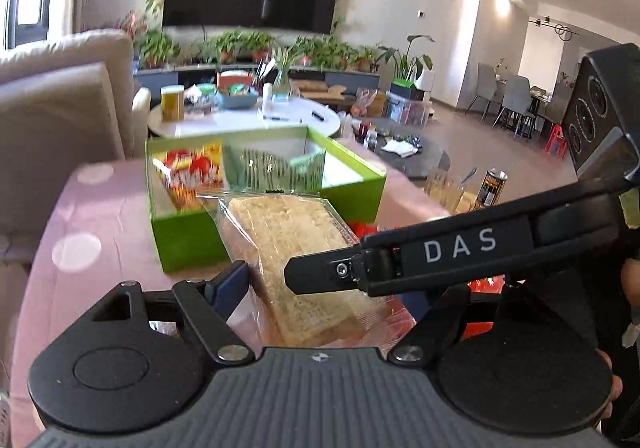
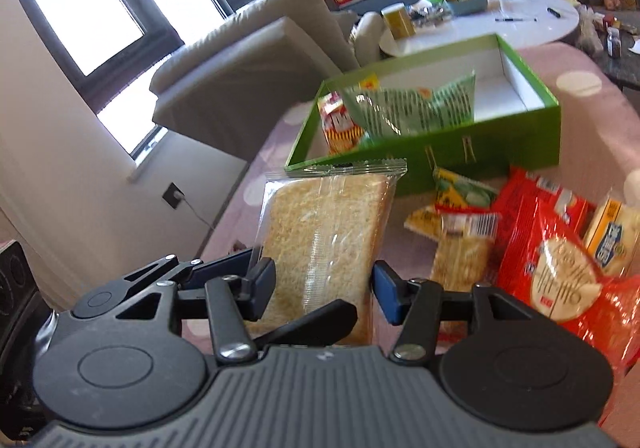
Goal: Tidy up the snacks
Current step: 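Grasp the sliced bread loaf with the right gripper and lift, then lower the bread loaf into the green box and release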
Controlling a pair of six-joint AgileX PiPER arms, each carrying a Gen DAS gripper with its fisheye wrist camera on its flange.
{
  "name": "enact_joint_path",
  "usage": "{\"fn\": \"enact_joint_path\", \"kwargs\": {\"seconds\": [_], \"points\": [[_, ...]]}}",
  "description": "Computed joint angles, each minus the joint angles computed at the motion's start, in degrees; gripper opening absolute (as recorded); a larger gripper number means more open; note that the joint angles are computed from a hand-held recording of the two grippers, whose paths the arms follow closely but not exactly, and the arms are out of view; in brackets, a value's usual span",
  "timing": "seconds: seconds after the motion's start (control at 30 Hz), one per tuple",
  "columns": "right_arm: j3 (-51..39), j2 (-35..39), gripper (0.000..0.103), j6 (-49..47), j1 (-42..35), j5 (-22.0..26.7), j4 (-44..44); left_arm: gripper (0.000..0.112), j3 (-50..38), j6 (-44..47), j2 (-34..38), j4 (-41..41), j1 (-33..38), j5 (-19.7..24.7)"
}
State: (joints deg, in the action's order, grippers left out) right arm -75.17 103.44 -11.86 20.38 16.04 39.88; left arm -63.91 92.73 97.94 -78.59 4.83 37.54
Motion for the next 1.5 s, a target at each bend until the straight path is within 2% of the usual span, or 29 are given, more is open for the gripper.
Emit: {"fn": "enact_joint_path", "kwargs": {"seconds": [0.27,0.33,0.4,0.73,0.93,1.17,1.33,1.5], "points": [[-3.14,0.41,0.073,-13.23,-2.66,-0.86,12.49,0.077,-3.71,4.72,0.44,-4.27,-2.82,-2.08],[-4.29,1.36,0.073,-20.44,-4.36,0.19,19.89,0.077,-6.07,3.67,1.48,-3.76,-3.78,-2.74],[-6.15,2.48,0.073,-22.86,-6.23,2.25,23.49,0.077,-8.35,2.14,2.34,-2.70,-4.73,-3.27],[-13.36,6.21,0.073,-26.31,-11.28,4.88,27.27,0.077,-23.59,-8.02,10.38,6.29,-10.44,-6.52],[-19.97,10.93,0.073,-24.26,-14.85,7.73,26.84,0.077,-35.62,-18.72,17.79,15.53,-13.31,-6.10],[-31.00,18.23,0.073,-15.56,-17.32,11.36,19.28,0.077,-52.07,-35.13,27.97,29.28,-15.74,-4.18],[-39.19,24.14,0.073,-10.34,-18.72,15.20,15.24,0.077,-64.25,-44.52,35.76,36.05,-15.91,-0.12],[-48.22,30.18,0.073,-2.76,-19.07,18.41,9.40,0.077,-81.42,-55.53,45.61,43.42,-16.01,6.83]]}}
